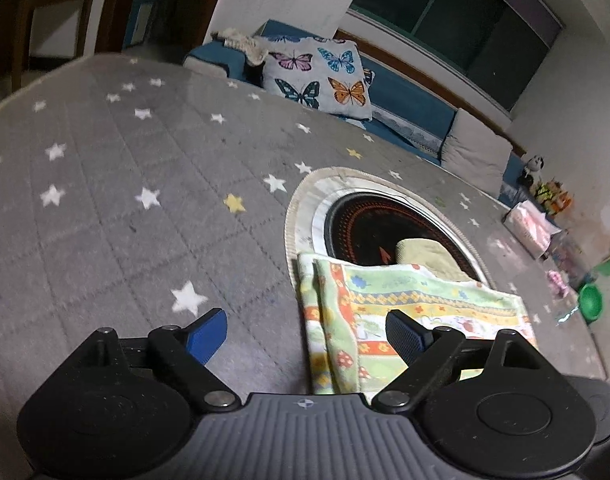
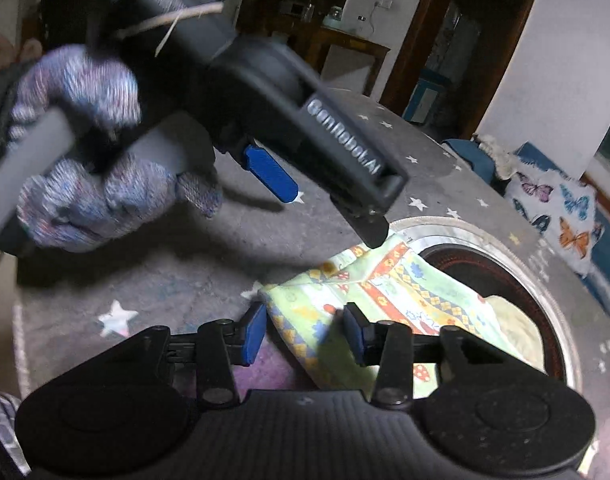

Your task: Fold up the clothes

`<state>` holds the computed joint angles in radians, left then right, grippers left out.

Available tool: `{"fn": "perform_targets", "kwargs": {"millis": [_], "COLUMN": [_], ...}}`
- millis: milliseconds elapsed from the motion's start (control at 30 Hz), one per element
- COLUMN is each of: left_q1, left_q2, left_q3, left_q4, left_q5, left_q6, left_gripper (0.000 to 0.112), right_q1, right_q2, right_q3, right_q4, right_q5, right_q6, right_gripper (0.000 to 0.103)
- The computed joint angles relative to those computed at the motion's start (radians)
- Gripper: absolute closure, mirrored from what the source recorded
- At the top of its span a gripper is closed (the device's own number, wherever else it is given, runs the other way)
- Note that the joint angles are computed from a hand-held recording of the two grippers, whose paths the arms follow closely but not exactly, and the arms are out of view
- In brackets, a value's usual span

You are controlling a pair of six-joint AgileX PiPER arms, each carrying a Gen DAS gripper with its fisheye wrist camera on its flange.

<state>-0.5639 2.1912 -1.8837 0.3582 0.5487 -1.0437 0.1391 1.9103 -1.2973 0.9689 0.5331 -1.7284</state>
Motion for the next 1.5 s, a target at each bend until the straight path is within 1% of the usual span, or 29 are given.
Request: {"fn": "perform_targets", "kwargs": {"millis": [33,67,100,167,233,367,467,500,533,567,600,633,667,700,733,800,833,867,933,1033,1100,1167,1300,1333,1367,1467,1500], "left_q1": [0.004,0.009,0.013,0.019,0.023,0.028,0.030,0.031,0.032,0.034,0.037,0.039,0.042,0.044,0.045,0.045,0.044,0.043,0.044,0.045,0.043,0.043,0.039,0.038,0.036,0.032,0.031], "left_q2": [-0.003,-0.004,-0.005,-0.009,-0.018,-0.021,0.006,0.024,0.042,0.059,0.073,0.087,0.096,0.103,0.104,0.107,0.108,0.109,0.112,0.117,0.116,0.116,0.117,0.118,0.119,0.122,0.125], "left_q3": [0.007,0.013,0.018,0.032,0.053,0.073,0.042,0.015,-0.013,-0.037,-0.054,-0.070,-0.079,-0.082,-0.077,-0.073,-0.073,-0.076,-0.077,-0.083,-0.083,-0.084,-0.090,-0.093,-0.098,-0.113,-0.121], "left_q4": [-0.023,-0.047,-0.072,-0.111,-0.134,-0.233,-0.350,-0.395,-0.442,-0.488,-0.526,-0.563,-0.591,-0.611,-0.622,-0.617,-0.602,-0.588,-0.581,-0.567,-0.557,-0.552,-0.528,-0.519,-0.508,-0.477,-0.470], "left_q5": [-0.010,-0.020,-0.028,-0.043,-0.071,-0.141,-0.172,-0.164,-0.151,-0.142,-0.137,-0.131,-0.131,-0.136,-0.144,-0.151,-0.149,-0.144,-0.139,-0.130,-0.128,-0.125,-0.119,-0.117,-0.113,-0.100,-0.094], "left_q6": [0.003,0.006,0.007,0.001,-0.013,0.001,0.047,0.076,0.104,0.132,0.151,0.169,0.182,0.192,0.199,0.195,0.183,0.175,0.171,0.160,0.154,0.152,0.138,0.133,0.129,0.117,0.115], "left_gripper": [0.024,0.024,0.024,0.024,0.024,0.024,0.025,0.027,0.035,0.040,0.051,0.065,0.072,0.084,0.090,0.096,0.098,0.099,0.099,0.099,0.099,0.099,0.099,0.099,0.099,0.099,0.099], "right_q1": [0.002,0.001,-0.006,-0.027,-0.048,-0.087,-0.105,-0.110,-0.115,-0.120,-0.124,-0.132,-0.140,-0.144,-0.148,-0.162,-0.174,-0.186,-0.214,-0.259,-0.282,-0.311,-0.358,-0.369,-0.380,-0.407,-0.415], "right_q2": [-0.001,-0.003,-0.005,-0.009,-0.018,-0.027,-0.035,-0.039,-0.043,-0.047,-0.051,-0.054,-0.054,-0.052,-0.047,-0.034,-0.033,-0.032,-0.028,-0.005,0.028,0.077,0.175,0.204,0.230,0.306,0.329], "right_q3": [0.004,0.007,0.005,-0.007,-0.014,-0.041,-0.042,-0.038,-0.034,-0.030,-0.026,-0.023,-0.024,-0.028,-0.037,-0.058,-0.063,-0.069,-0.079,-0.113,-0.157,-0.218,-0.334,-0.370,-0.400,-0.486,-0.519], "right_q4": [0.005,0.011,0.020,0.041,0.069,0.088,0.098,0.106,0.114,0.122,0.129,0.135,0.138,0.139,0.135,0.124,0.122,0.119,0.119,0.113,0.087,0.041,-0.064,-0.093,-0.123,-0.196,-0.213], "right_q5": [-0.008,-0.009,0.003,0.043,0.071,0.128,0.152,0.156,0.162,0.168,0.173,0.183,0.194,0.200,0.209,0.233,0.249,0.264,0.285,0.264,0.234,0.187,0.100,0.080,0.062,0.023,0.032], "right_q6": [-0.001,-0.002,0.001,0.015,0.021,0.059,0.064,0.059,0.055,0.050,0.047,0.043,0.041,0.043,0.050,0.075,0.087,0.100,0.122,0.157,0.204,0.280,0.452,0.502,0.552,0.690,0.729], "right_gripper": [0.068,0.074,0.083,0.088,0.090,0.091,0.092,0.092,0.092,0.092,0.092,0.092,0.092,0.093,0.093,0.092,0.091,0.085,0.084,0.084,0.084,0.084,0.078,0.075,0.069,0.067,0.067]}}
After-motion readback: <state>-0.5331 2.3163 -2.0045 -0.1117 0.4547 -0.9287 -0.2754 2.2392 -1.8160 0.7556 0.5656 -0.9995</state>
